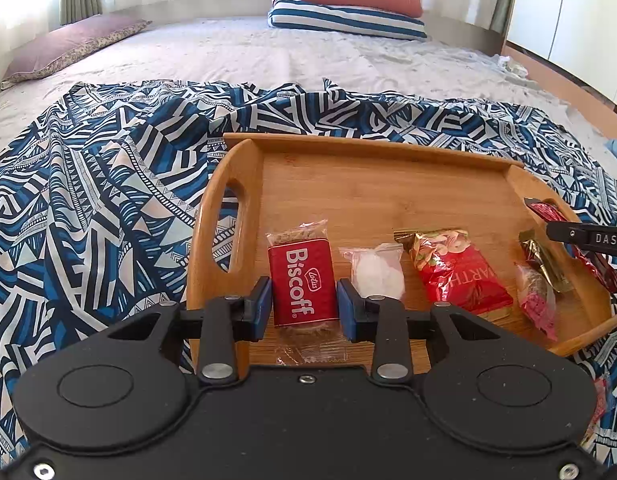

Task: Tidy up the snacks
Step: 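Lift both held snacks and carry them over the wooden tray, then open the left tool on the Biscoff packet while the right tool releases the red bar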

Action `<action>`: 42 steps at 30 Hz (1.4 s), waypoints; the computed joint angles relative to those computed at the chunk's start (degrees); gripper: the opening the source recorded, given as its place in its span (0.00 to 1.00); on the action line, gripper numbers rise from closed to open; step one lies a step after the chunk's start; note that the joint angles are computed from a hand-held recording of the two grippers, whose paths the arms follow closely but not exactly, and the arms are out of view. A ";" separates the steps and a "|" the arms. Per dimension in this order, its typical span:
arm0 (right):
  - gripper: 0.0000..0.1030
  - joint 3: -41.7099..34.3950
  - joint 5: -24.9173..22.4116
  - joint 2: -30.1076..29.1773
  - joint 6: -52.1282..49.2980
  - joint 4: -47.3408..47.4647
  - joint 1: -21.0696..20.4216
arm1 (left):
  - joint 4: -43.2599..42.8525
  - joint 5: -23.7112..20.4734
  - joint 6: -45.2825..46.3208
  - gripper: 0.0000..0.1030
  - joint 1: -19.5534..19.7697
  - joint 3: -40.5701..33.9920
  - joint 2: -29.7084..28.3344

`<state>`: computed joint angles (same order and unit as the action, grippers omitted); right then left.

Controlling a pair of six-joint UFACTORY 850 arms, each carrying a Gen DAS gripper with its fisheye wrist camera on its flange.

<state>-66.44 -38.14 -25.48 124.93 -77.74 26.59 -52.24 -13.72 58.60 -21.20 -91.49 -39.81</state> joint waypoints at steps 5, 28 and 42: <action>0.25 -0.47 0.50 -1.05 -0.06 -0.25 -0.39 | 2.95 -0.45 -3.33 0.32 -0.07 -0.93 -0.80; 0.28 -0.79 1.67 -1.79 2.36 -2.52 -0.18 | -0.61 0.65 0.96 0.33 -0.58 -0.05 -0.57; 0.59 5.13 1.03 4.68 7.24 -8.25 2.06 | -28.99 2.11 30.23 0.81 0.52 6.49 4.96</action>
<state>-61.31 -37.11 -20.80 132.17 -85.99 28.65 -81.23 -11.60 88.82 -20.68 -85.00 -34.84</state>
